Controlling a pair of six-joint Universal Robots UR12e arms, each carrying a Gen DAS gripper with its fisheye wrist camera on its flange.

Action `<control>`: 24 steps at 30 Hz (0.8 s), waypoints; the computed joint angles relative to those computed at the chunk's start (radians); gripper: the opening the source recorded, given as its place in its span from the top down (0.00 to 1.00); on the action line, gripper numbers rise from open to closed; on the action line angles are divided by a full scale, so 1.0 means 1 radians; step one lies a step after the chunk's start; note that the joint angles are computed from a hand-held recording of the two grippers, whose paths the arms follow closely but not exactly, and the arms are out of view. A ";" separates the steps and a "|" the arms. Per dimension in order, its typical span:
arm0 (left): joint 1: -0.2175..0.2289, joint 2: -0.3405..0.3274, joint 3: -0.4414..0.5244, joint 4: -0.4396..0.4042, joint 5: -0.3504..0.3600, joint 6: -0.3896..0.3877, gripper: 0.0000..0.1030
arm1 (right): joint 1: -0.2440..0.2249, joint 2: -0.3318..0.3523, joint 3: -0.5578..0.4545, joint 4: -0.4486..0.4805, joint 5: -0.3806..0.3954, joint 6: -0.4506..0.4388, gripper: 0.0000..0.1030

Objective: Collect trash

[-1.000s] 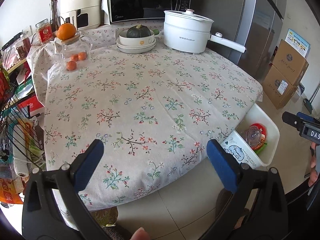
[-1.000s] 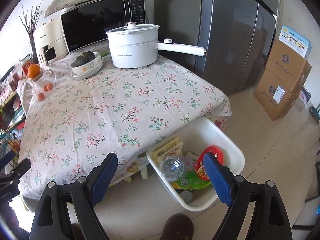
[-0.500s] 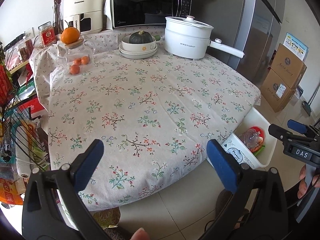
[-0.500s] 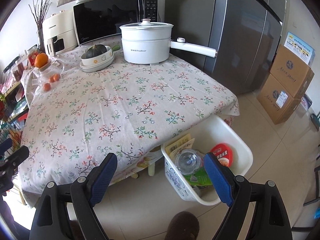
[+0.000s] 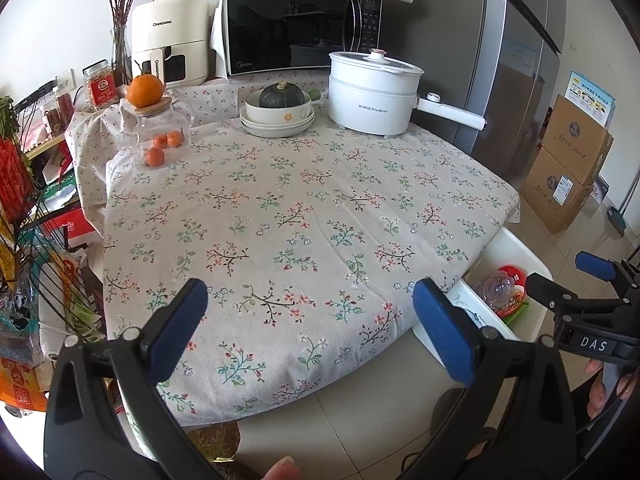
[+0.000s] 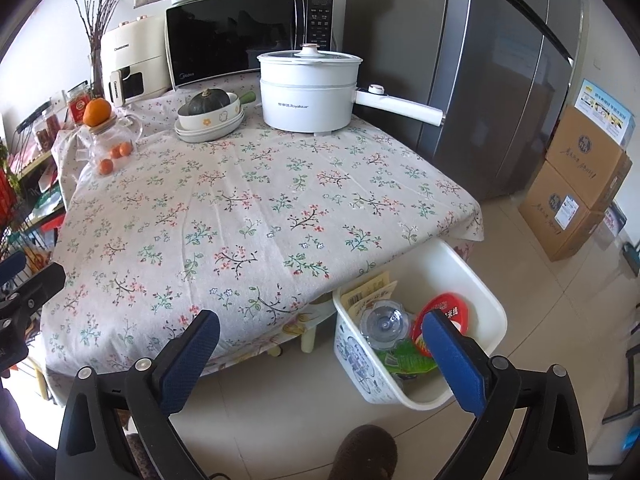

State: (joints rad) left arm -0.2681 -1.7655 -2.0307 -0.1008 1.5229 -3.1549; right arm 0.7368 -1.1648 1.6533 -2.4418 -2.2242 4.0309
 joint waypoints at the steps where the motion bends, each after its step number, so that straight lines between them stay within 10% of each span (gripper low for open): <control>1: 0.000 -0.001 0.001 -0.002 0.000 -0.003 0.01 | 0.000 0.000 -0.002 0.012 -0.003 0.005 0.00; 24: -0.003 0.001 0.003 0.019 -0.003 -0.013 0.01 | 0.005 -0.007 -0.004 0.058 -0.054 0.052 0.00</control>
State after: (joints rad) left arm -0.2709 -1.7650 -2.0273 -0.0818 1.5196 -3.1682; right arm 0.7419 -1.1721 1.6497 -2.3836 -2.2782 4.0824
